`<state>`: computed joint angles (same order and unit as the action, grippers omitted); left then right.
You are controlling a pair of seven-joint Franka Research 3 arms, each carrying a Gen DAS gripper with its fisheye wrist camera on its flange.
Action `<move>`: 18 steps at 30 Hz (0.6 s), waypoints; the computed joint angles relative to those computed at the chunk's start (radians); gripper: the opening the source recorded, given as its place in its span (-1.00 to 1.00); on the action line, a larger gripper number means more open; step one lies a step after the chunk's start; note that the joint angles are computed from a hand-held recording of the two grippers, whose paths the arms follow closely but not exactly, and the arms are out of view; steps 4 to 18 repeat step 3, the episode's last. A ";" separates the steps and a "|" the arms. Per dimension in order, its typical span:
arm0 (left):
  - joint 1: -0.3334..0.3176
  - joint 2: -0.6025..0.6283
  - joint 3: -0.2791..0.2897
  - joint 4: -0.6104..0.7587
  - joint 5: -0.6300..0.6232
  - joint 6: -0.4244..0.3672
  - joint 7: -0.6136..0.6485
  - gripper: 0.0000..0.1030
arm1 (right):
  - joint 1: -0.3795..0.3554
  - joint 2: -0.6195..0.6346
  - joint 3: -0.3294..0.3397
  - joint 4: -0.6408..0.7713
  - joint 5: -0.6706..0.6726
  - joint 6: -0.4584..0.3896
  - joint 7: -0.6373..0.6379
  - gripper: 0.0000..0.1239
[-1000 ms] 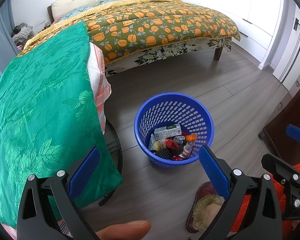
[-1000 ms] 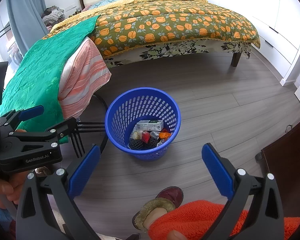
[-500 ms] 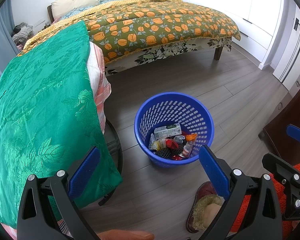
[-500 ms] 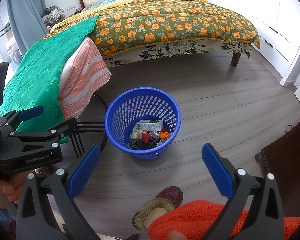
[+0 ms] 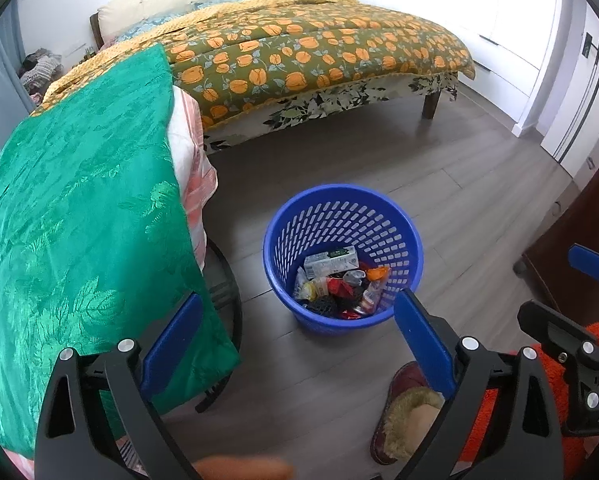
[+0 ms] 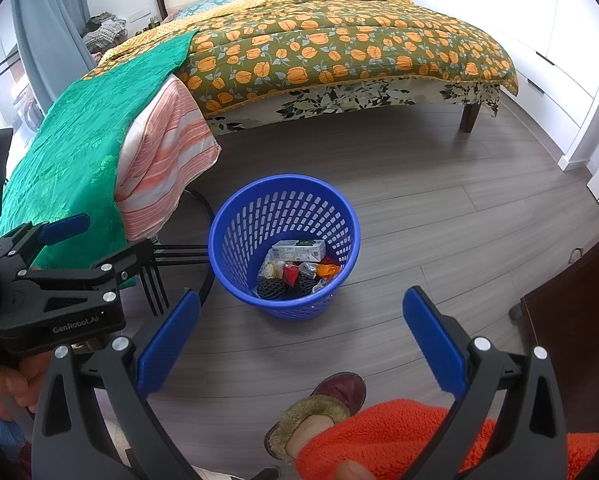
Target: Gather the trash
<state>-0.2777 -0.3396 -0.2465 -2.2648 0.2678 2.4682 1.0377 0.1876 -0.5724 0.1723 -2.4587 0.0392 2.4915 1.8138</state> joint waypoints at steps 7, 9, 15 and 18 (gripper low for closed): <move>-0.001 0.000 -0.001 0.001 0.002 -0.003 -0.001 0.85 | 0.001 0.000 -0.001 0.000 0.000 0.000 -0.001 0.59; -0.001 0.000 -0.001 0.001 0.002 -0.003 -0.001 0.85 | 0.001 0.000 -0.001 0.000 0.000 0.000 -0.001 0.59; -0.001 0.000 -0.001 0.001 0.002 -0.003 -0.001 0.85 | 0.001 0.000 -0.001 0.000 0.000 0.000 -0.001 0.59; -0.001 0.000 -0.001 0.001 0.002 -0.003 -0.001 0.85 | 0.001 0.000 -0.001 0.000 0.000 0.000 -0.001 0.59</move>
